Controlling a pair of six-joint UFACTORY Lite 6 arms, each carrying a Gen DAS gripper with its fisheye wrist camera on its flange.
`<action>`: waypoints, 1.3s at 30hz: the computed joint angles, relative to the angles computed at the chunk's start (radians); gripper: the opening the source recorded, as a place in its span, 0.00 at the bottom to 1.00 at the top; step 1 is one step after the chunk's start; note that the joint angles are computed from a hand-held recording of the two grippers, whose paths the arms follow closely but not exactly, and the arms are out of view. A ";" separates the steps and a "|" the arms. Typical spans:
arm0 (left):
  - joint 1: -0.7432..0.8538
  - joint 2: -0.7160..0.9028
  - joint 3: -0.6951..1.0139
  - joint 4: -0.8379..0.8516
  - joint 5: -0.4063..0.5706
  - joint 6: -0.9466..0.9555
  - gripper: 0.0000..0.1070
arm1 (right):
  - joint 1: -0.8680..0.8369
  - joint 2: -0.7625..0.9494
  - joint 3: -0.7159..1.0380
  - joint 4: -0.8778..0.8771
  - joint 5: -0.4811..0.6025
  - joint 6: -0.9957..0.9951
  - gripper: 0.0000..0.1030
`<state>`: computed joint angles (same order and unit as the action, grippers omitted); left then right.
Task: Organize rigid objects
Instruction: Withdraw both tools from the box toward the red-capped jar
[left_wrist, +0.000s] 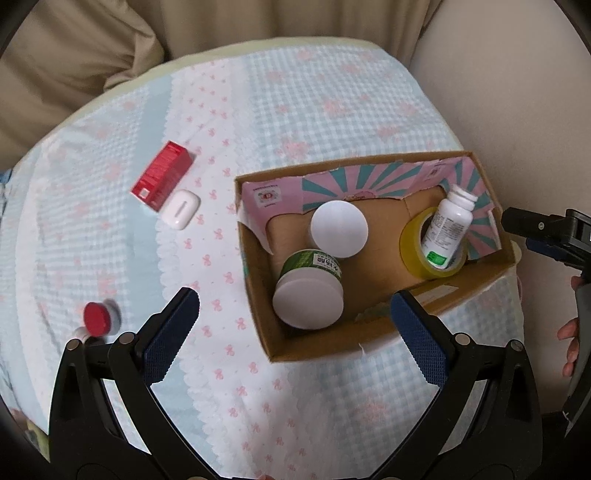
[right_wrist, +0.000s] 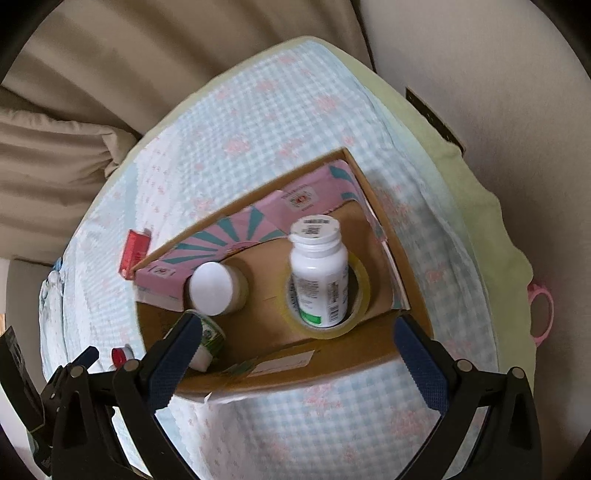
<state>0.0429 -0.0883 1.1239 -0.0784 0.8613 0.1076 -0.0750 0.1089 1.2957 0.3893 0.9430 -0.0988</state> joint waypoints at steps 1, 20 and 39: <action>0.004 -0.021 0.004 0.007 0.017 -0.001 0.96 | 0.010 -0.014 0.004 -0.009 0.005 0.013 1.00; 0.712 -0.305 0.145 -0.227 0.411 0.575 0.96 | 0.473 -0.249 0.189 -0.324 0.205 0.354 1.00; 1.494 0.525 0.965 -0.409 0.743 1.262 0.96 | 1.215 0.479 1.185 -0.741 0.502 0.994 1.00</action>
